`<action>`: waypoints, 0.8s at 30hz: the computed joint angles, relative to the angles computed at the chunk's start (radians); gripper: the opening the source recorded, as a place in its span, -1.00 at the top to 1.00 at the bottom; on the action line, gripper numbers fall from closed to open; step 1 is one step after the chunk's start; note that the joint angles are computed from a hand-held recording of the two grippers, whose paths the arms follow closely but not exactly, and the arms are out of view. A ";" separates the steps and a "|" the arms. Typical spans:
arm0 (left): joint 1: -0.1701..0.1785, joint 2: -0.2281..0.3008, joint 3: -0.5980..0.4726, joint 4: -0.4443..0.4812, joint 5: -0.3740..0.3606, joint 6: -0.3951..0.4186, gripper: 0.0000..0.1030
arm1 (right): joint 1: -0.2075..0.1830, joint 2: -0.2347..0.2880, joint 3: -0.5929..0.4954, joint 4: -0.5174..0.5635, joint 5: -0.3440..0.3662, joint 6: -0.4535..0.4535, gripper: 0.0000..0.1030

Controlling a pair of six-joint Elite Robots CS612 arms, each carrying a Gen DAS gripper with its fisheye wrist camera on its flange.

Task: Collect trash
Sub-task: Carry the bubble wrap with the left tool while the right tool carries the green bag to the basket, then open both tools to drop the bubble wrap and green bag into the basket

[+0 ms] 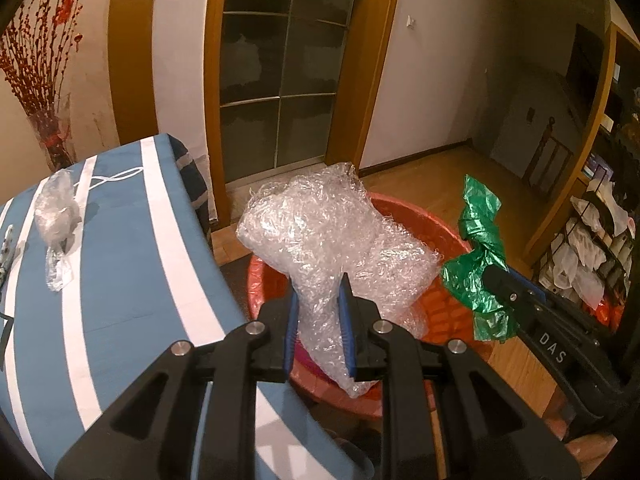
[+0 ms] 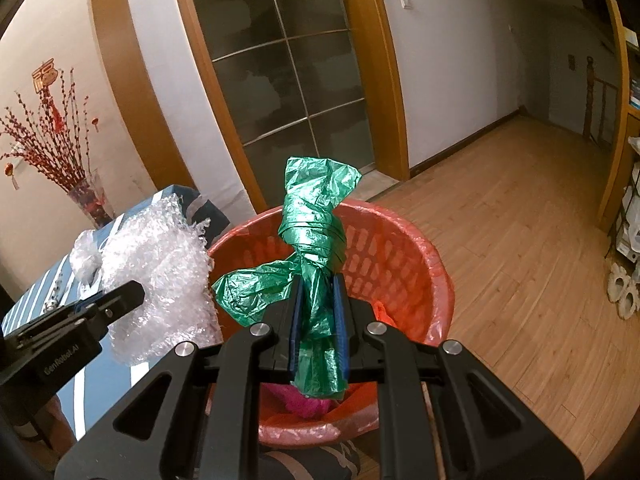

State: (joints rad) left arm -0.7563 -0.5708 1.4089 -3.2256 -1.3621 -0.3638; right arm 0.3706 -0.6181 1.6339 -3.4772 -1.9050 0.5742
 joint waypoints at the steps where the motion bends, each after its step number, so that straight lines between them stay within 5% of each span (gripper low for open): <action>1: -0.001 0.004 -0.006 0.006 0.002 0.001 0.59 | 0.000 0.001 -0.002 0.001 -0.002 0.002 0.72; 13: 0.009 0.016 -0.014 0.039 0.021 -0.007 0.03 | -0.002 0.007 0.003 -0.005 -0.011 0.022 -0.09; 24: 0.024 -0.010 0.050 0.037 0.092 -0.039 -0.30 | 0.011 0.011 -0.016 0.006 -0.011 0.000 -0.29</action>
State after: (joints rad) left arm -0.7319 -0.5812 1.4593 -3.1881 -1.2701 -0.4028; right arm 0.3812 -0.6071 1.6179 -3.4714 -1.9157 0.5738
